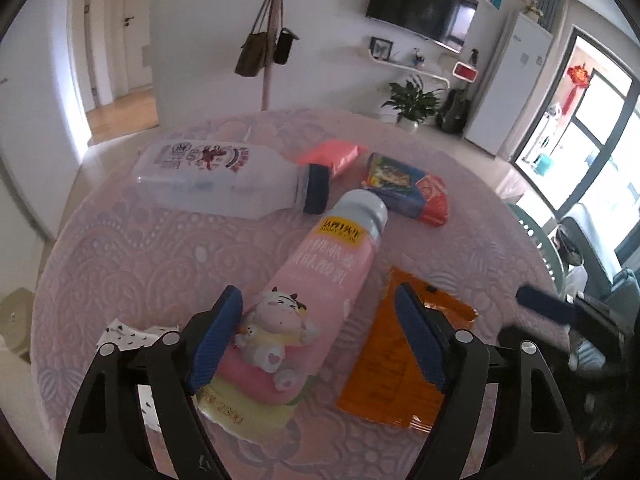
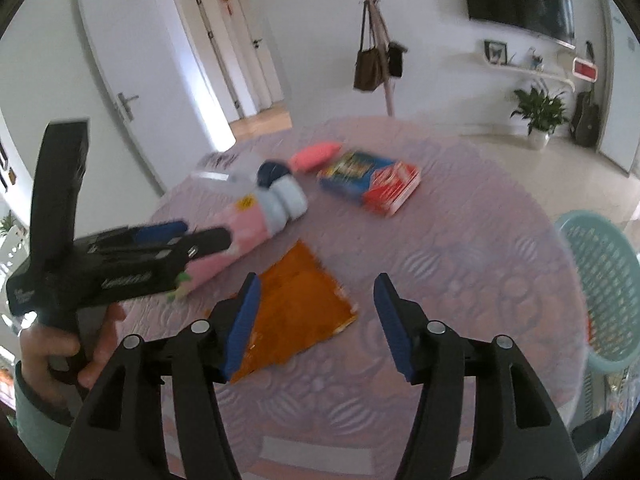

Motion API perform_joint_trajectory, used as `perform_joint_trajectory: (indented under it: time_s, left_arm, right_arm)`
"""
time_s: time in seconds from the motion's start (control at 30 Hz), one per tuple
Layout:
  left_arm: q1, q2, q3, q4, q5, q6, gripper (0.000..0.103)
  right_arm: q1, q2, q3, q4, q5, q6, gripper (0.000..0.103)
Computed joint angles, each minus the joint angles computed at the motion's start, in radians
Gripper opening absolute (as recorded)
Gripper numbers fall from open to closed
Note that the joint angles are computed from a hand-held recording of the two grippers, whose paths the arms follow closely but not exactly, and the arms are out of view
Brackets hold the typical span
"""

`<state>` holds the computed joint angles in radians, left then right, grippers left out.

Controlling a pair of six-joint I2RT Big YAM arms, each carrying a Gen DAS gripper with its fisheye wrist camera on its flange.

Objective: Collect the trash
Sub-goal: 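Grasp pink yogurt bottle with left gripper while right gripper grasps orange wrapper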

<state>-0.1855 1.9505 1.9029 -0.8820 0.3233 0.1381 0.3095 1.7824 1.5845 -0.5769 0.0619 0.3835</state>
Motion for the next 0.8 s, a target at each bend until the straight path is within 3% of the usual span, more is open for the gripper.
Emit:
perform_joint_trajectory:
  time_s: [0.1,0.2,0.33,0.5,0.6,0.67,0.8]
  left_arm:
    - [0.003,0.013,0.009,-0.026,0.000,0.008,0.067]
    - [0.000,0.028,0.018,-0.039,-0.012,0.007,0.062]
    - [0.017,0.034,0.018,-0.042,0.053,-0.032,0.061]
    - [0.042,0.033,0.003,-0.038,0.149,-0.075,0.055]
    - [0.052,0.029,-0.012,-0.023,0.181,-0.098,0.055]
    - [0.049,0.025,-0.019,-0.016,0.182,-0.104,0.055]
    - [0.039,0.027,-0.009,-0.022,0.173,-0.106,0.053]
  right_arm:
    - [0.029,0.011,0.002,-0.011,0.001,-0.014,0.058]
    - [0.054,0.040,0.032,-0.057,0.009,0.000,0.070]
    - [0.062,0.088,0.079,-0.127,0.006,0.074,0.075]
    - [0.097,0.119,0.120,-0.173,0.135,0.038,0.074]
    - [0.108,0.129,0.136,-0.200,0.208,0.027,0.054]
    - [0.102,0.125,0.131,-0.201,0.226,0.023,0.031]
    - [0.071,0.102,0.101,-0.174,0.177,0.022,0.010]
